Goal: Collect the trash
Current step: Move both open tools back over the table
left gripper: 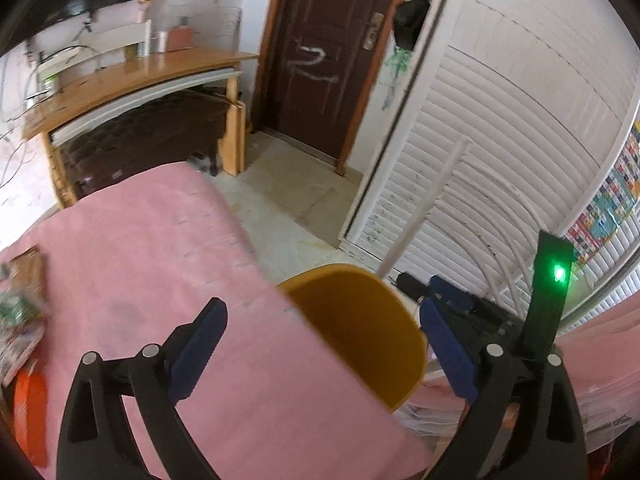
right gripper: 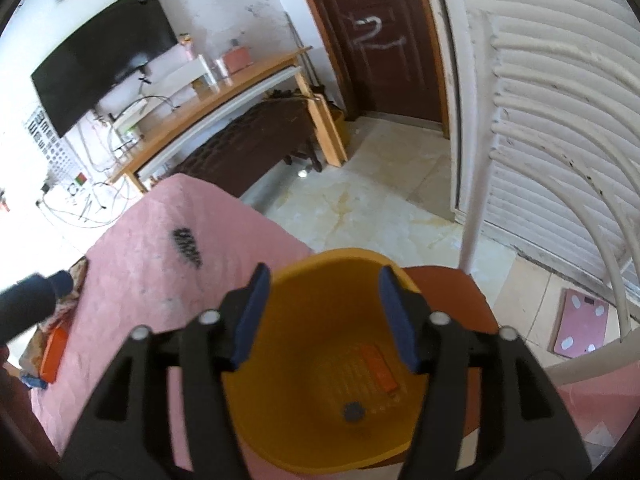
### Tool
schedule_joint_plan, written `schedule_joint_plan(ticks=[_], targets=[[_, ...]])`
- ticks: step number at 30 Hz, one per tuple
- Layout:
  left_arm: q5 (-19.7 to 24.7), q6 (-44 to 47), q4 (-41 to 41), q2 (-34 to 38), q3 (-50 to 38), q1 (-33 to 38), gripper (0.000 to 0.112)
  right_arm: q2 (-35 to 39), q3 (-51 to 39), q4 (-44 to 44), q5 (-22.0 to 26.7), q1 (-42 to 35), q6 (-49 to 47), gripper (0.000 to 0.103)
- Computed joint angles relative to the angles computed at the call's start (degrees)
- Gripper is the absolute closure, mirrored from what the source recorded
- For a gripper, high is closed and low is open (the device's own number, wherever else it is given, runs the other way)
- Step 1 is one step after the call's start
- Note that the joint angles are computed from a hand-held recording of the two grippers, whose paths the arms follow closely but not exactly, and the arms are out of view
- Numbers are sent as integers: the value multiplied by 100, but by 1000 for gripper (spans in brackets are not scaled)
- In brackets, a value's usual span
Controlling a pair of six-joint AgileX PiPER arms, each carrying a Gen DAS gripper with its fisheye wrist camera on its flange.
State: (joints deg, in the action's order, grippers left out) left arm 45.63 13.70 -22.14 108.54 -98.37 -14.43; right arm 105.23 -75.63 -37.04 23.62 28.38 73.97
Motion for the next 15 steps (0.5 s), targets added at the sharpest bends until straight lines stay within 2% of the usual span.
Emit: schedule_joint_plan(ticks=[5,9,12,15], targets=[[-588,39,213,-896,1136,524,19,74,-458,-18,331,387,-219,40],[-834,231,223,-1462,1719,1074,19,309,-1098,206,702,720,-700,39],[-897,544,117,-1845,2069,1641,17,515,-1593,382,926,964,-1057,32],[-809,1291,-346,-2189,2401,2415,16,764,-2183,564,1191,1226,-1443,31]])
